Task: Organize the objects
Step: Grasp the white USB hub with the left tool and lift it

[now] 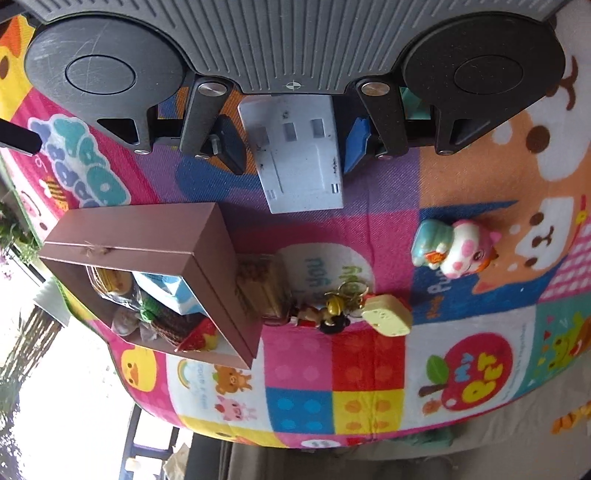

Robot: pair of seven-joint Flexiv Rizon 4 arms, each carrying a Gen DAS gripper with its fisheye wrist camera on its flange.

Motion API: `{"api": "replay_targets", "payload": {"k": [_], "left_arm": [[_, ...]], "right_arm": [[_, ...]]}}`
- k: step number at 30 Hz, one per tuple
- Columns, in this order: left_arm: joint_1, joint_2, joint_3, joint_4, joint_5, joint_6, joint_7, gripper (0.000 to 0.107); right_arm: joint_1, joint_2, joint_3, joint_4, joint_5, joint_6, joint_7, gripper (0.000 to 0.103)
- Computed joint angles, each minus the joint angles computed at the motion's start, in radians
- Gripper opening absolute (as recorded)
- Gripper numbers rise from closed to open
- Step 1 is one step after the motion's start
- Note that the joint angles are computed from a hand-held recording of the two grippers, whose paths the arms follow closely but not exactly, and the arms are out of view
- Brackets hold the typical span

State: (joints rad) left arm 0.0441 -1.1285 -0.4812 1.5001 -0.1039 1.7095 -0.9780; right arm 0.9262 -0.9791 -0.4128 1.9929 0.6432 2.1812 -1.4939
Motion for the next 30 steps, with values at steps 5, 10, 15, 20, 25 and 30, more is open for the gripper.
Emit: {"api": "replay_targets", "payload": {"k": [5,10,15,20,25,30], "left_arm": [[0.050,-0.015,-0.051,0.041,0.072,0.048,0.029,0.053],[0.201,-0.024,-0.191,0.156,0.145,0.070,0.061,0.053],[0.399,-0.062,-0.349,0.277,0.258,0.193,0.024,0.053],[0.385,-0.030,-0.241,0.267,0.195,0.316,-0.132,0.053],[0.414,-0.070,-0.225,0.230,0.199,0.267,-0.227,0.053],[0.469,-0.134,-0.266,0.218,0.321,0.290,-0.273,0.053]], "right_arm": [[0.007,-0.008,0.003,0.014,0.019,0.027,-0.003,0.103],[-0.049,0.033,0.055,0.018,-0.057,-0.042,-0.009,0.103],[-0.222,0.096,0.201,0.022,-0.206,-0.098,0.105,0.103],[-0.097,0.071,0.068,0.019,-0.217,-0.176,0.156,0.103],[-0.211,0.098,0.156,-0.033,-0.396,-0.154,0.164,0.103],[-0.237,0.049,0.131,-0.243,-0.501,-0.212,0.126,0.101]]}}
